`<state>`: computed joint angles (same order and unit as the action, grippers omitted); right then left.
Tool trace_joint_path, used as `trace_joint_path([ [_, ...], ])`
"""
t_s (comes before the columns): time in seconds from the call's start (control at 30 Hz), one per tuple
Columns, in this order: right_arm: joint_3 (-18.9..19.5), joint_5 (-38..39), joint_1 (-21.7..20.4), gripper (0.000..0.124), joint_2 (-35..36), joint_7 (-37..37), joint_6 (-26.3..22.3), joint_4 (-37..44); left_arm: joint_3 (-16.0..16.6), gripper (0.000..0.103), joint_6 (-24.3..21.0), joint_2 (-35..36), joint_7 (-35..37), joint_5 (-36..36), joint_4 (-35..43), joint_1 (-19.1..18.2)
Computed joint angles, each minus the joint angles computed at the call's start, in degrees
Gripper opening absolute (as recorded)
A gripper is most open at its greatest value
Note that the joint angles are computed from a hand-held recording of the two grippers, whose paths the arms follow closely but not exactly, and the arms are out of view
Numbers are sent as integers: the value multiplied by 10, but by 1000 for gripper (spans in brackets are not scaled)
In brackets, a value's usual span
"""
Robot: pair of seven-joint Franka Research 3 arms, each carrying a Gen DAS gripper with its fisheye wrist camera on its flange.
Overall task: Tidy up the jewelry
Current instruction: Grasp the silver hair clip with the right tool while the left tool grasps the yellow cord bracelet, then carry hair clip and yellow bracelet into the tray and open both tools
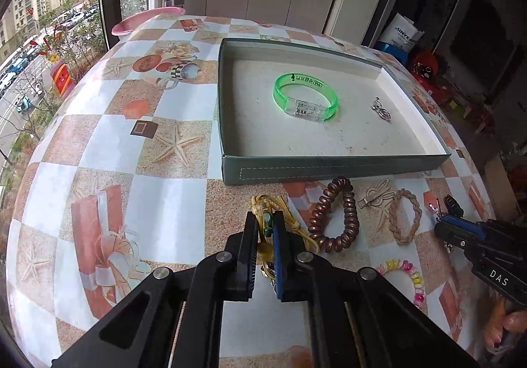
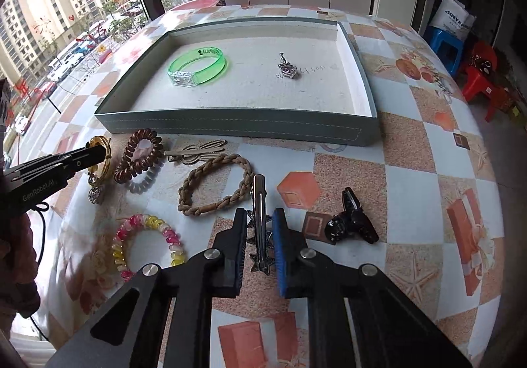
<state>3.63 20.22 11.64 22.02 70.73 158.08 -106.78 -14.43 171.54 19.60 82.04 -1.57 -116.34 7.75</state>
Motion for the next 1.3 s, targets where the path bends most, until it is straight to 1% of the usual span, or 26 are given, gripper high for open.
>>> trace_joint_path([
  [0.07,28,56,-30,17,-8,-35,-11,-4,-19,21,11,-12,17,-15,-14,17],
  [0.13,38,97,-45,17,-17,-58,-20,-8,-34,21,19,-24,35,-30,-25,30],
  [0.17,41,117,-50,17,-20,-69,-27,-9,-48,21,23,-29,49,-44,-30,41],
  [0.23,42,150,-57,17,-26,-83,-39,-10,-74,21,28,-39,79,-76,-38,64],
  [0.33,37,179,-56,17,-34,-95,-49,-10,-96,21,31,-51,119,-118,-45,80],
  [0.43,32,198,-54,17,-39,-105,-54,-9,-123,21,29,-61,172,-180,-45,102],
  [0.47,30,200,-53,17,-40,-106,-54,-7,-127,21,26,-65,186,-198,-44,104],
  [0.5,28,203,-52,17,-41,-107,-55,-5,-124,21,24,-69,194,-209,-42,100],
  [0.63,25,210,-50,17,-39,-110,-64,15,-95,21,20,-78,208,-225,-28,68],
  [0.7,22,207,-49,17,-35,-109,-69,28,-68,21,14,-75,199,-214,-11,42],
  [0.77,19,198,-46,17,-27,-99,-72,47,-49,21,12,-69,188,-201,6,22],
  [0.83,18,193,-46,17,-16,-91,-78,71,-20,21,12,-58,156,-161,28,-7],
  [0.9,16,181,-44,17,1,-77,-87,102,-3,21,7,-40,126,-127,56,-22],
  [1.0,12,155,-41,17,40,-42,-109,165,30,21,-12,-4,69,-62,108,-50],
  [1.03,11,148,-42,17,54,-31,-118,188,36,21,-23,8,54,-44,126,-55],
  [1.13,5,114,-37,17,97,5,-138,256,33,21,-65,47,32,-15,173,-51],
  [1.2,2,89,-36,17,133,25,-159,307,21,21,-93,69,34,-13,197,-42],
  [1.3,1,60,-35,17,181,51,-193,373,16,21,-125,98,34,-6,227,-40],
])
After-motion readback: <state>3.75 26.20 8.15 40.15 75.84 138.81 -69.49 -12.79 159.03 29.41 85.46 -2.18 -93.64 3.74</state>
